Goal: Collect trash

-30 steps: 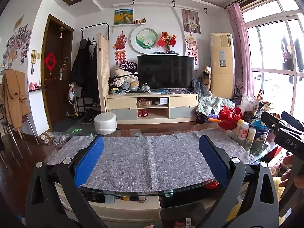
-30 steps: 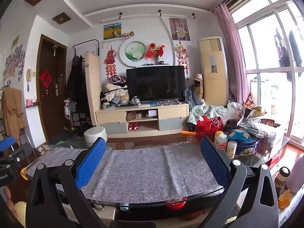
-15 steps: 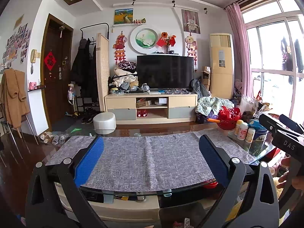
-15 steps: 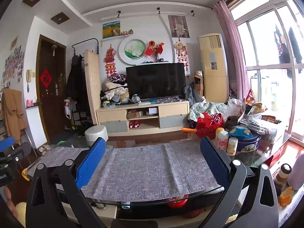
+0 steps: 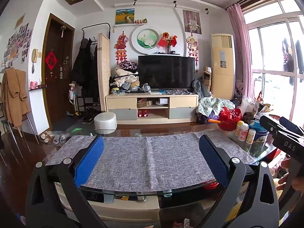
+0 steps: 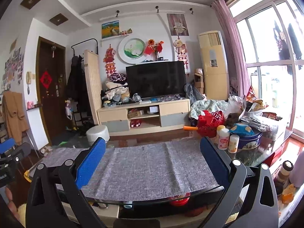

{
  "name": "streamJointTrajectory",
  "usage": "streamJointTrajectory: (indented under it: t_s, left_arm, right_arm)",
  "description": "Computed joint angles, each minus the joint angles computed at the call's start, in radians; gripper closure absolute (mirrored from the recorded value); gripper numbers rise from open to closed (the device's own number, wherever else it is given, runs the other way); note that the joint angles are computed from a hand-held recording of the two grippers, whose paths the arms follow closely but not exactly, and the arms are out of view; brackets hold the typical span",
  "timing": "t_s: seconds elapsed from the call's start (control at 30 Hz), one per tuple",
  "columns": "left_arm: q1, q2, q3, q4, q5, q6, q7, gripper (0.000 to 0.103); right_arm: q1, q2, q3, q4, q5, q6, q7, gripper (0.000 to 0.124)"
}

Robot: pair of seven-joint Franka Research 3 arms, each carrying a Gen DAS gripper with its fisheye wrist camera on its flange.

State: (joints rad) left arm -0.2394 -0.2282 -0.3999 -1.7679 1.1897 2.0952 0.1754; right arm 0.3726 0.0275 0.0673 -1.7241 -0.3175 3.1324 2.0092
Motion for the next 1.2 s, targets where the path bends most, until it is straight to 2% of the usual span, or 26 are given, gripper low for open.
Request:
streamJointTrajectory:
  t_s: [0.5,0.67,1.2]
  left_arm:
    - [-0.006,0.013,0.001,0.016,0.007,-0.004,0.003,0.008]
    - [-0.010,0.015,0.002,0.018,0.009,-0.008,0.001,0.008]
    - [-0.014,0.017,0.006,0.024,0.008,-0.010,0.002,0.008]
  right_arm:
    - [0.001,-0.002,0.002,0.000,0.000,-0.002,0.002,0.024]
    - [0.003,-0.007,-0.001,0.002,-0.088,-0.004,0.089,0.024]
    - [-0.003,-0.006,0.006,0.007,-0.103,-0.009,0.104,0.024]
